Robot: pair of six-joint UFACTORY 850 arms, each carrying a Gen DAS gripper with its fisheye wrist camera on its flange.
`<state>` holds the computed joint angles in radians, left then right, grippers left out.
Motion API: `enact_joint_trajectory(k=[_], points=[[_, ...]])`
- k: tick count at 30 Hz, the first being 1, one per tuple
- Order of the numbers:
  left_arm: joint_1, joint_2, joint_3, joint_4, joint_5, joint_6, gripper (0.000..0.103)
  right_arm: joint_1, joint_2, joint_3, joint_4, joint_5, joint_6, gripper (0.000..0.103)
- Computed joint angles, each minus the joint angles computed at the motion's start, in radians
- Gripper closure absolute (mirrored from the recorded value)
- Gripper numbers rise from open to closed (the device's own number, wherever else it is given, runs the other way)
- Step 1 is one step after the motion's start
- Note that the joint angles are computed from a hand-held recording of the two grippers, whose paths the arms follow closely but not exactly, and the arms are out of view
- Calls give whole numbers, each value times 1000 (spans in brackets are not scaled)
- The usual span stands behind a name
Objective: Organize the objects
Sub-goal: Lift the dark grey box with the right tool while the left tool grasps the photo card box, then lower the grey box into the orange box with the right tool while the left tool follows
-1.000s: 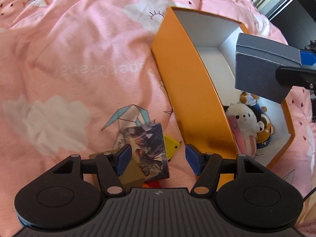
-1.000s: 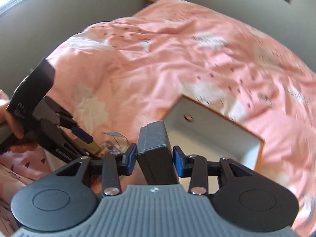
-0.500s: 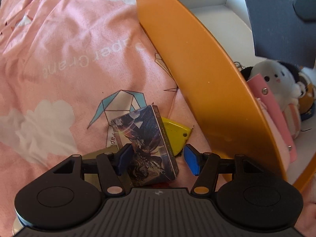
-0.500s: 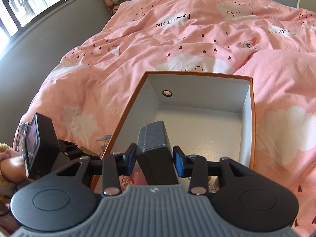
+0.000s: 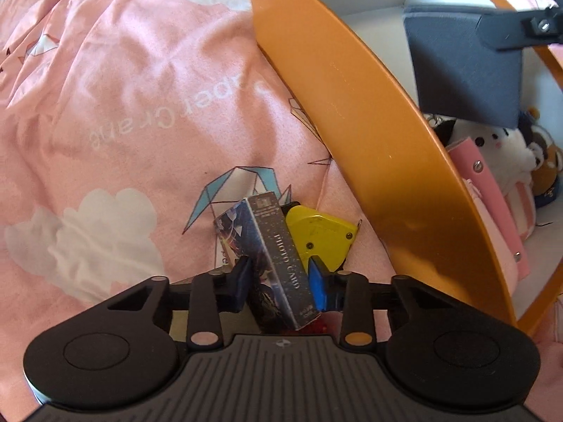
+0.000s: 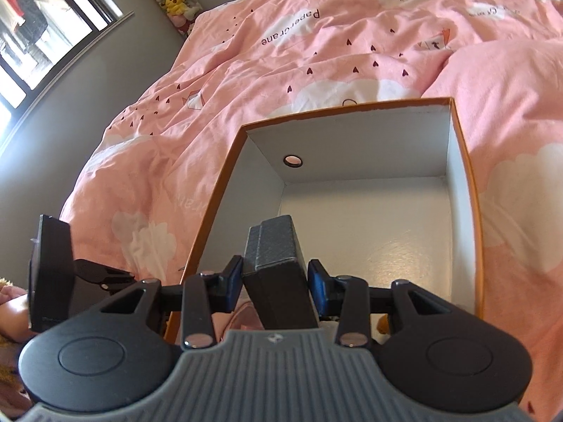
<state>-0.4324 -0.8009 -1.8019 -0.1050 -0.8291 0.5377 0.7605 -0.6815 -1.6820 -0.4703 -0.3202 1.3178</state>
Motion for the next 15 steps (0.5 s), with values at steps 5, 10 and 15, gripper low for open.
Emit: enact_joint_trajectory(k=[5, 10, 15], points=[[22, -13, -38, -17, -48, -45, 71, -19, -75, -93, 160, -44, -120, 61], [16, -60, -96, -29, -77, -128, 71, -29, -146, -176, 229, -102, -173, 61], [13, -78, -112, -25, -66, -164, 70, -29, -153, -183, 192, -100, -137, 60]])
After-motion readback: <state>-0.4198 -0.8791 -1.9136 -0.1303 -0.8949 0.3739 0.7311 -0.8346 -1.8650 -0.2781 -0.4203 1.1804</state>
